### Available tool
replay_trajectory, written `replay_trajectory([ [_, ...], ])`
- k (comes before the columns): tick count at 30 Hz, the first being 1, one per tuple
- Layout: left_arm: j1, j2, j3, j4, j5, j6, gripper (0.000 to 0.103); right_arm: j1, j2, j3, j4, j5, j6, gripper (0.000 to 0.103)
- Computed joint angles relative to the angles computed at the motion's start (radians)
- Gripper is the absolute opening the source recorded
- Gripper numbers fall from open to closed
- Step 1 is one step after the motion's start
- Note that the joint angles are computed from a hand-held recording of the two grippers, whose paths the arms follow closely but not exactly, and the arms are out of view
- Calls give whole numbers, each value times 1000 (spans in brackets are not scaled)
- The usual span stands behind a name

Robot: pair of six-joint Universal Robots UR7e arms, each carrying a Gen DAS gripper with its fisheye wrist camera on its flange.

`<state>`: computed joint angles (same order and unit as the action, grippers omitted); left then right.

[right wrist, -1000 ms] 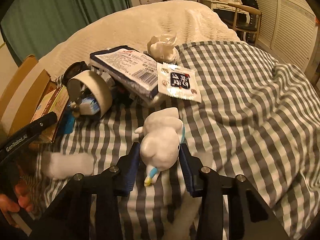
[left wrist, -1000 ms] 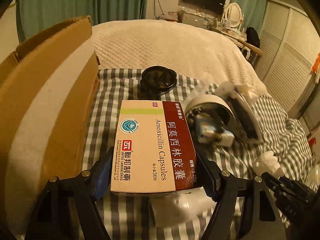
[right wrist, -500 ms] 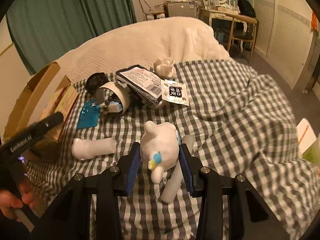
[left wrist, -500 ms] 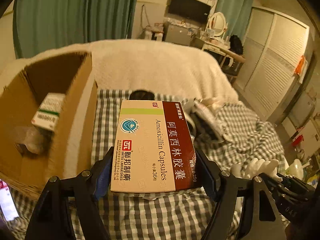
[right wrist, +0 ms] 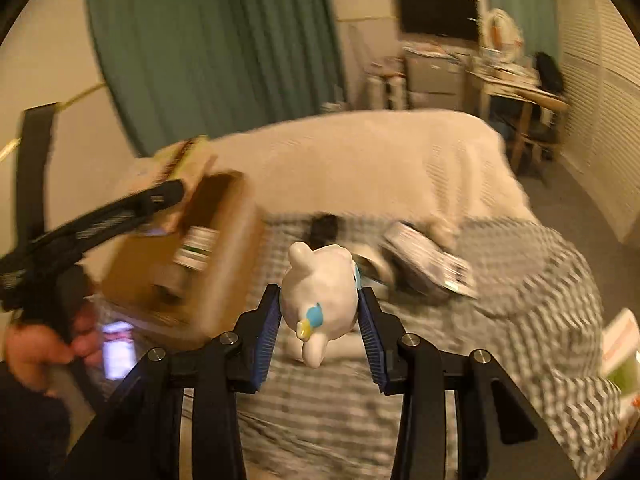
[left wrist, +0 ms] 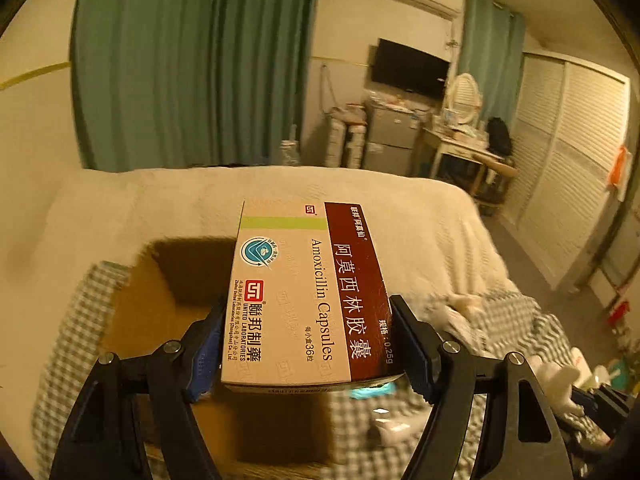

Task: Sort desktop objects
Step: 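Carry both items over the cardboard box and open both tools to drop them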

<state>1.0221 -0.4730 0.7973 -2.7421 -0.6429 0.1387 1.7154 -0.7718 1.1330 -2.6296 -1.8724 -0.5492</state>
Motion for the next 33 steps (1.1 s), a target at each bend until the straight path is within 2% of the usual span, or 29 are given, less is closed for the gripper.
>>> replay_trajectory([
  [5,44,24,-108,49,63,41,77,66,90,-92,72,67,-15,38],
  [8,77,41,-149,86,90,47,77,81,145,-142,127,93,-12,38],
  [10,104,45,-165,146,86,3,77,85,191,-183,170,107,-6,38],
  [17,146,47,-129,203,54,-41,80,70,305,-289,276,130,15,39],
  [18,147,48,-127,205,57,-45,83,69,302,-272,261,128,10,39],
  [20,147,65,-162,263,83,-77,97,69,299,-249,202,123,-2,62],
  [21,144,64,-154,258,95,-79,97,66,297,-245,189,128,-1,75],
  [23,131,53,-118,195,102,-41,97,57,276,-225,155,146,9,75],
  [26,96,27,-37,57,112,23,98,45,237,-207,102,130,19,75],
  [28,65,4,15,21,95,21,98,33,199,-192,85,130,29,75],
  [33,-16,-25,109,35,27,-57,99,8,98,-137,-13,44,41,75],
])
